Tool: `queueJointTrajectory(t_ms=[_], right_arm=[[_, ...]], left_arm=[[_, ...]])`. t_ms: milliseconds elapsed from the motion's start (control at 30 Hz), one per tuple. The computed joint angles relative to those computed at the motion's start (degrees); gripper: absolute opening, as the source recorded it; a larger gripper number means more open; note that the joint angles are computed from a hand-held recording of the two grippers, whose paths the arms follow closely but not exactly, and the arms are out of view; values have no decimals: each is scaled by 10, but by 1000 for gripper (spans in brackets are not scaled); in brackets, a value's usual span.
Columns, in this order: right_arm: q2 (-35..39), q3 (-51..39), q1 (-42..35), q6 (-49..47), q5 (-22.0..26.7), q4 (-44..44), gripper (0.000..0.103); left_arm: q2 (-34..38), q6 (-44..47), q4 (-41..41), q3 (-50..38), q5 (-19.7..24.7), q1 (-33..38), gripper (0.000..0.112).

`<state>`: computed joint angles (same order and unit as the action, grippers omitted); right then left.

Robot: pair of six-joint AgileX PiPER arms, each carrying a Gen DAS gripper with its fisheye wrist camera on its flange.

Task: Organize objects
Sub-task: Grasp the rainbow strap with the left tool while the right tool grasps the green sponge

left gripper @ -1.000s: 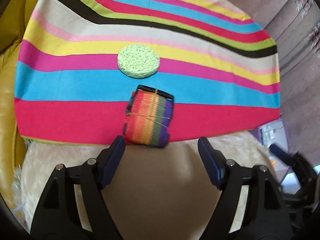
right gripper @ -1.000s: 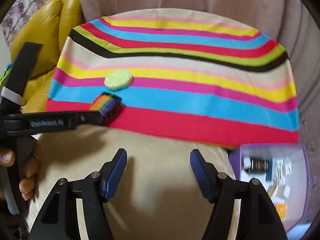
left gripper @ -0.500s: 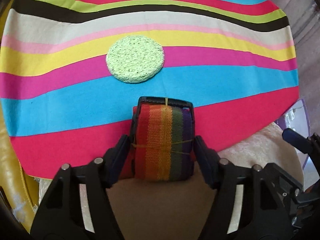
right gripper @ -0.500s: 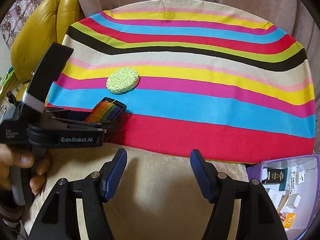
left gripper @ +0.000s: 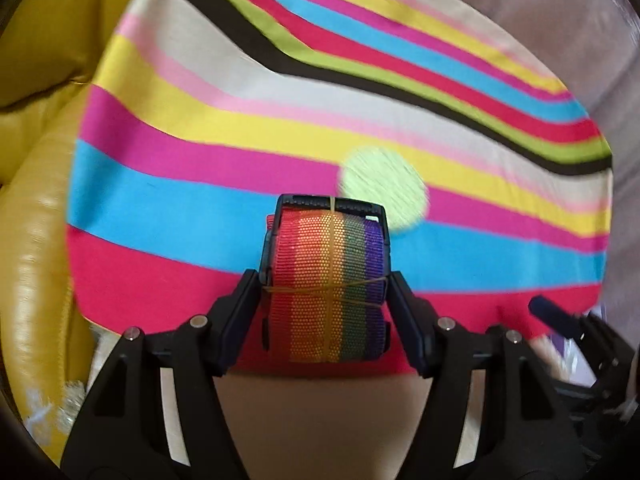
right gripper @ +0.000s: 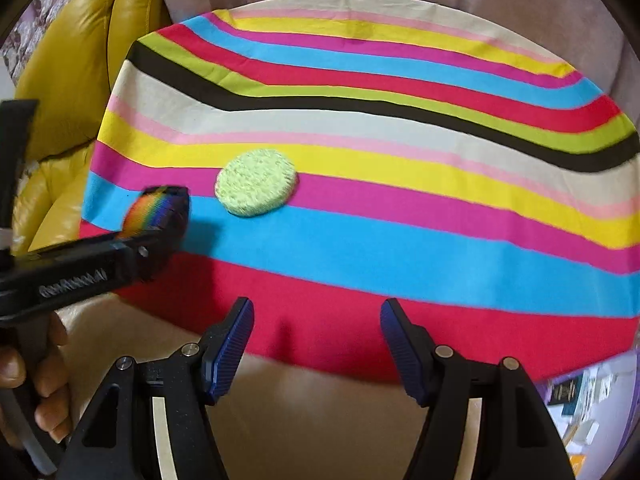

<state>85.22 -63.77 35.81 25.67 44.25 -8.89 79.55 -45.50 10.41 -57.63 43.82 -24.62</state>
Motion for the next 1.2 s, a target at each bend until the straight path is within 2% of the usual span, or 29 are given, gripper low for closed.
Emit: queueJointTrajectory(t_ms=[133,267,400,500,667,1067,1200], right_arm=[[64,-60,16,-4,3,-10,67],[123,-119,26,-4,14,-18,67],[167,-166,35,-8,23,-25,67],[192,-196,35,-12,21,-24,67],[243,-252,33,-28,33,-15,67],[271,-297,36,-14,44,-39,73],[295,-327,40,-1,55,-58,81]], left_arm=[[-19,-26,30,12,-9,45,68],[-29,-30,21,41,-48,81,68],[-39,-33,15,59,-71,95,68],[-52,-66,35,68,-71,78,68],[-53,-53,15,81,-98,97,68],[-34,-40,-5,85,-122,104,68],[-36,-44,-2,90,-131,107,68]])
